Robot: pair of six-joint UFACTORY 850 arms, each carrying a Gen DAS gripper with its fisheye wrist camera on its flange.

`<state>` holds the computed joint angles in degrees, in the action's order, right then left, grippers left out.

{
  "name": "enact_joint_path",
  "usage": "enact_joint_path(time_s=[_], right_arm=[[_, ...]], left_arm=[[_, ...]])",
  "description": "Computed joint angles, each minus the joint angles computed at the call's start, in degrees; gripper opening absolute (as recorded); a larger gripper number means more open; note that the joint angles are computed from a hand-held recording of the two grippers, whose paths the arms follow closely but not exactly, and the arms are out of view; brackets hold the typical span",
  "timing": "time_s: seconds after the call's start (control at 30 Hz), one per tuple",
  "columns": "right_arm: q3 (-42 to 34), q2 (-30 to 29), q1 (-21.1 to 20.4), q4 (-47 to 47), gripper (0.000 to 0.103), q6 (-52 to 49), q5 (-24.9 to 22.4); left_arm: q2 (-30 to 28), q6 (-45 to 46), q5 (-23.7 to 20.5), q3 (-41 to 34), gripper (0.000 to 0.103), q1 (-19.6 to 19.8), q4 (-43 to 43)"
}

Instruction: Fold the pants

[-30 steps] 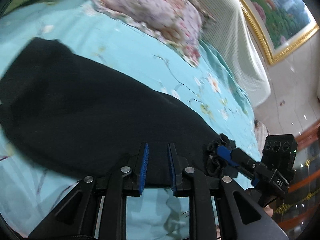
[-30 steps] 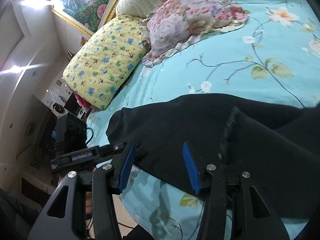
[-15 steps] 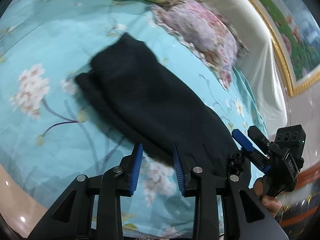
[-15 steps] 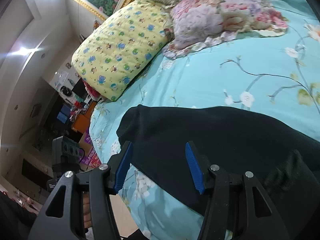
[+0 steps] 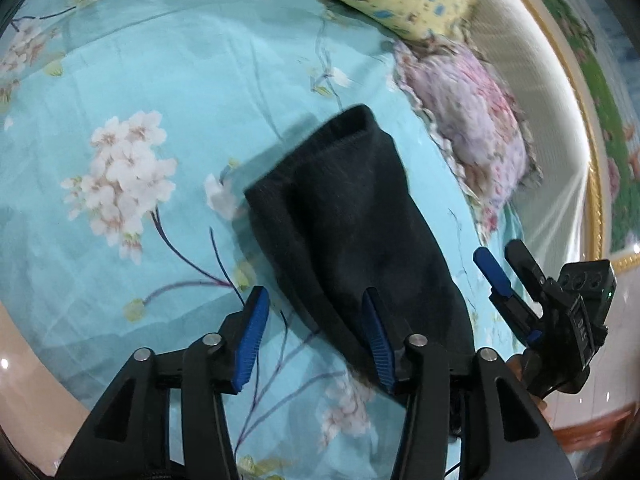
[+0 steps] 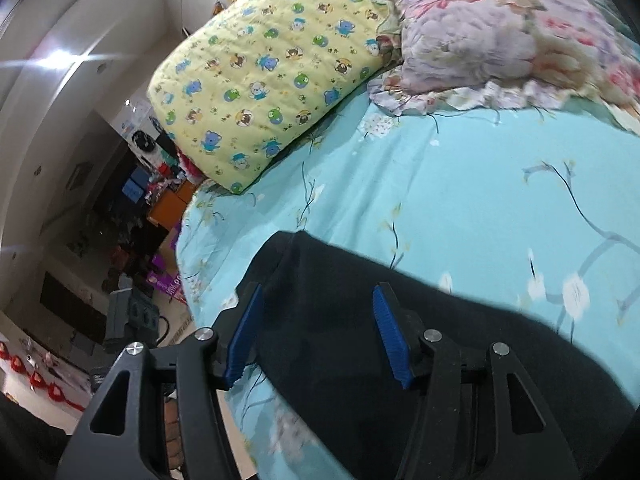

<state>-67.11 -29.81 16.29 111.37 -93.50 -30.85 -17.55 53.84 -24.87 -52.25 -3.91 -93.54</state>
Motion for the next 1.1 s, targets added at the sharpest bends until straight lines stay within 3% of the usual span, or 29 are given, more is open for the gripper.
enact_joint_path(time_s=[0.2,0.33,0.53,0.67,0.73,1.0,1.1], right_arm=[[-11.2,-7.5,0.3,-14.9,0.058,13.3,3.0],[-19.9,-13.3,0.7,-30.7,0.058,26.9,3.6],[-33.1,-21.3,1.9,-53.7,0.058,40.9,-2.0],[-38.4,-24.2,2.9,-61.5,0.057,43.2,-5.4],[-40.9,-25.6,3.3,-65.2,0.051,45.0,-7.3],[-40.3,-24.9,4.6,-66.2,0.048,39.2,-9.9],[-41.6,-25.6,5.0,-68.3,0.048,40.1,-10.7]], left_arm=[[-2.6,-8.9,1.4,-3.2,0.051,0.0,5.1],[-4.2,-15.0,1.9,-5.6,0.052,-0.1,8.6],[-5.9,-18.9,2.3,-7.7,0.053,-0.3,11.5],[-5.7,-15.3,3.0,-7.1,0.053,-0.6,8.5],[-5.6,-13.5,3.0,-6.7,0.053,-0.5,6.9],[-5.3,-6.5,3.4,-5.7,0.052,-0.8,1.4],[-5.2,-4.7,4.1,-5.3,0.045,-0.9,0.0]])
